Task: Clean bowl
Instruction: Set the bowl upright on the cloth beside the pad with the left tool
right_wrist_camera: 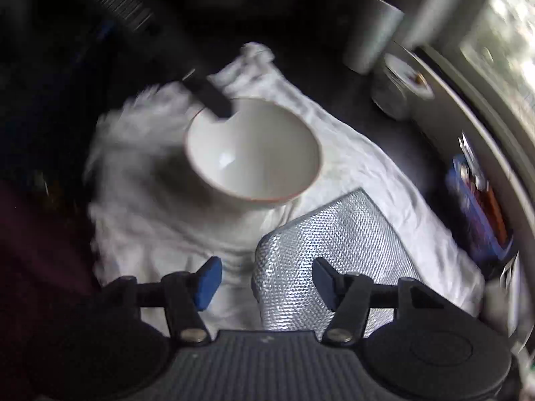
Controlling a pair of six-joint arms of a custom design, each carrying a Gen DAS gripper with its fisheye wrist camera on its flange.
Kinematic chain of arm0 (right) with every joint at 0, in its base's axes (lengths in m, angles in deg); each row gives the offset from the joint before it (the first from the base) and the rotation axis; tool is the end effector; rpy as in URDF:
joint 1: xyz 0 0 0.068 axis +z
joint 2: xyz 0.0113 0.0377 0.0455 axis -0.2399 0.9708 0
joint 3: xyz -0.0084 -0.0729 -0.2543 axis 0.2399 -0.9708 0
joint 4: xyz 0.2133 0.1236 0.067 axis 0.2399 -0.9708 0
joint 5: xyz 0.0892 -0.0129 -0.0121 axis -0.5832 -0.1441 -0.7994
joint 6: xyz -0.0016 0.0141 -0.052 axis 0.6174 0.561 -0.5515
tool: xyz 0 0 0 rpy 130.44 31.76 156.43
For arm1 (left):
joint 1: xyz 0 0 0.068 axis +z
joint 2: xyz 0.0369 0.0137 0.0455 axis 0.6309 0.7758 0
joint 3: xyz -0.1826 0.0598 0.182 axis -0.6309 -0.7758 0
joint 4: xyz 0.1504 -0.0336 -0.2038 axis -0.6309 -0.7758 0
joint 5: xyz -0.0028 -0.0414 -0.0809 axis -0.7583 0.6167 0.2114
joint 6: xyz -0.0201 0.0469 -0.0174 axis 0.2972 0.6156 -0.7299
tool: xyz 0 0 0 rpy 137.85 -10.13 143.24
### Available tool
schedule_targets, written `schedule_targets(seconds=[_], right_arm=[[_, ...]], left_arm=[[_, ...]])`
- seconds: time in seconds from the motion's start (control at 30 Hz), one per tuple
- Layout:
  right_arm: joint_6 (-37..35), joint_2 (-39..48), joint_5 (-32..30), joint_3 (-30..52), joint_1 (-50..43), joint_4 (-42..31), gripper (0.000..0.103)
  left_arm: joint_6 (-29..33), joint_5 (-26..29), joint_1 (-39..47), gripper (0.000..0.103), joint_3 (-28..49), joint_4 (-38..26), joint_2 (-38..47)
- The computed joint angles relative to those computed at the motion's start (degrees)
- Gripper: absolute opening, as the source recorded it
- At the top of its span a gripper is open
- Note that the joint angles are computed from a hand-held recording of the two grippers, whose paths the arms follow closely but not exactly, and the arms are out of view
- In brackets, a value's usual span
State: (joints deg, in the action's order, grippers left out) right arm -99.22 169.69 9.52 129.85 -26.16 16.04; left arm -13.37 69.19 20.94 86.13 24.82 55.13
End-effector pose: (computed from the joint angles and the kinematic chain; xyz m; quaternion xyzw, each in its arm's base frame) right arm 0.2730 -0.0507 0.1734 -0.4533 0.8474 -0.0655 0.2687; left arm 0.3395 -0.1287 0.1846 0.1017 0.9004 -0.3181 0.2787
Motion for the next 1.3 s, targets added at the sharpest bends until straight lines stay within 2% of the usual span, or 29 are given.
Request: schedule_targets(seconds=[0.07,0.1,0.13,0.2,0.27,0.3,0.4,0.47,0.53,0.57,0.7,0.8,0.83,0.9,0.97,1.03,1.17,1.3], right_arm=[[-1.95,0.73,2.98,-2.35,0.31,5.50,0.051],[-2.27,0.77,3.73,-3.02,-0.06,7.82,0.043],[-2.09,0.28,2.80,-2.96,-1.02,8.54,0.041],[0.03,-0.86,-4.52,0.19,-4.91,4.02,0.041],[4.29,0.37,-17.35,7.67,-11.03,-5.90,0.047],[4.08,1.46,-19.66,9.95,-12.30,-9.06,0.048],[-0.22,2.23,-16.69,8.86,-12.27,-7.98,0.048],[0.72,2.85,-15.87,8.33,-12.69,-7.80,0.052],[4.02,3.04,-16.14,8.28,-13.27,-8.53,0.067],[6.66,3.28,-16.83,8.89,-13.72,-9.67,0.071],[17.79,2.91,-18.38,11.55,-14.87,-14.43,0.097],[23.72,2.76,-17.29,13.59,-14.51,-17.13,0.099],[25.05,2.18,-16.21,13.67,-14.20,-17.33,0.100],[27.30,1.44,-13.72,14.36,-13.65,-18.39,0.100],[30.45,0.55,-10.47,15.43,-13.12,-19.87,0.101],[33.08,-0.47,-9.21,16.18,-13.28,-21.11,0.102],[35.93,-3.01,-7.19,15.94,-13.25,-21.40,0.102],[38.42,-5.29,-5.66,14.73,-12.94,-20.65,0.102]], left_arm=[[-1.55,-0.85,-0.38,0.025,-0.70,0.58,-0.57],[-2.38,-1.44,-0.68,0.025,-1.06,0.84,-0.87],[-3.19,-2.01,-1.07,0.025,-1.53,1.12,-1.29],[-4.72,-3.12,-2.04,0.025,-2.55,1.60,-2.23],[-6.10,-4.29,-3.10,0.025,-3.33,1.82,-2.92],[-6.74,-5.13,-3.69,0.025,-3.73,1.90,-3.29],[-9.55,-8.04,-5.86,0.025,-5.65,2.43,-5.25],[-11.00,-10.72,-7.47,0.025,-7.16,2.69,-7.09],[-11.77,-14.22,-9.23,0.025,-8.16,2.05,-8.67],[-11.75,-16.61,-10.41,0.025,-7.84,0.50,-9.16],[-10.58,-27.83,-16.55,0.025,-3.96,-6.80,-9.50],[-9.66,-39.47,-22.16,0.027,-0.48,-10.75,-9.03],[-9.46,-44.05,-24.14,0.045,1.44,-12.86,-8.28],[-8.62,-49.74,-26.84,0.074,3.93,-15.25,-7.78],[-7.46,-53.65,-28.78,0.075,5.66,-16.57,-7.67],[-6.45,-55.01,-29.43,0.075,6.30,-16.78,-7.83],[-10.40,-48.78,-26.49,0.075,10.08,-21.77,-6.90],[-11.55,-43.96,-24.23,0.075,11.85,-24.16,-6.01]])
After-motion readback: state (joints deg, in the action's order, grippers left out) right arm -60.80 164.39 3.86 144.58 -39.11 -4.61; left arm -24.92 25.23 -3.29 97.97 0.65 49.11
